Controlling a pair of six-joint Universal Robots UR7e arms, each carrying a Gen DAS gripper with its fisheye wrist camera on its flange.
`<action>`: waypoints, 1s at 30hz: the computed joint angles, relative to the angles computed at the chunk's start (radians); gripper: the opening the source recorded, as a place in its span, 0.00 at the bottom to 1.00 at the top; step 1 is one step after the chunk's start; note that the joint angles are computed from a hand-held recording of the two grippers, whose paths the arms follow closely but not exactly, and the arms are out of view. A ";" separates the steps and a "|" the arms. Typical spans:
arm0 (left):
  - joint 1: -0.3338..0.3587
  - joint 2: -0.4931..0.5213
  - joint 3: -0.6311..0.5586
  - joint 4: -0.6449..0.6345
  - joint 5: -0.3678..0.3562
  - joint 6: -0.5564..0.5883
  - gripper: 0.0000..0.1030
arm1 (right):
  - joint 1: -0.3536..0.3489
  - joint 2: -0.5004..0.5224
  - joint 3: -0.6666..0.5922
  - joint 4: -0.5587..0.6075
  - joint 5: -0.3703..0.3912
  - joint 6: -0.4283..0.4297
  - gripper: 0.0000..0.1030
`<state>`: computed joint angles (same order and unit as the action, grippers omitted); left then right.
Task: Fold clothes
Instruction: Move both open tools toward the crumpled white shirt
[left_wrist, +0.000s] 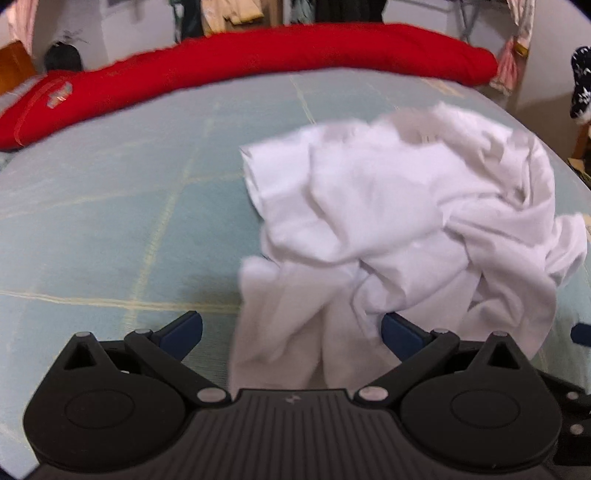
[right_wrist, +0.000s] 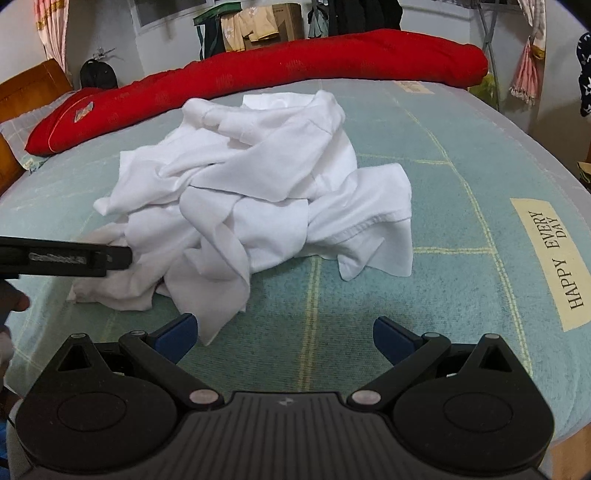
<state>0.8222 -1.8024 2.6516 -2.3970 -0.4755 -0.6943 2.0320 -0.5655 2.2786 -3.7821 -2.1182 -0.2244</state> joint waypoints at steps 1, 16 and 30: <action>0.022 0.017 0.009 -0.076 -0.021 0.043 1.00 | -0.003 0.002 -0.002 -0.001 0.001 -0.004 1.00; 0.089 0.026 0.083 -0.453 -0.114 0.316 1.00 | -0.036 -0.004 0.009 -0.001 0.058 -0.003 1.00; 0.117 0.080 0.134 -0.728 -0.139 0.523 1.00 | -0.025 -0.009 0.033 -0.014 0.058 -0.021 1.00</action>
<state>0.9388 -1.7227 2.7852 -3.1251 -0.6142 -0.1717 2.0070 -0.5743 2.3119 -3.7957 -2.0598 -0.2451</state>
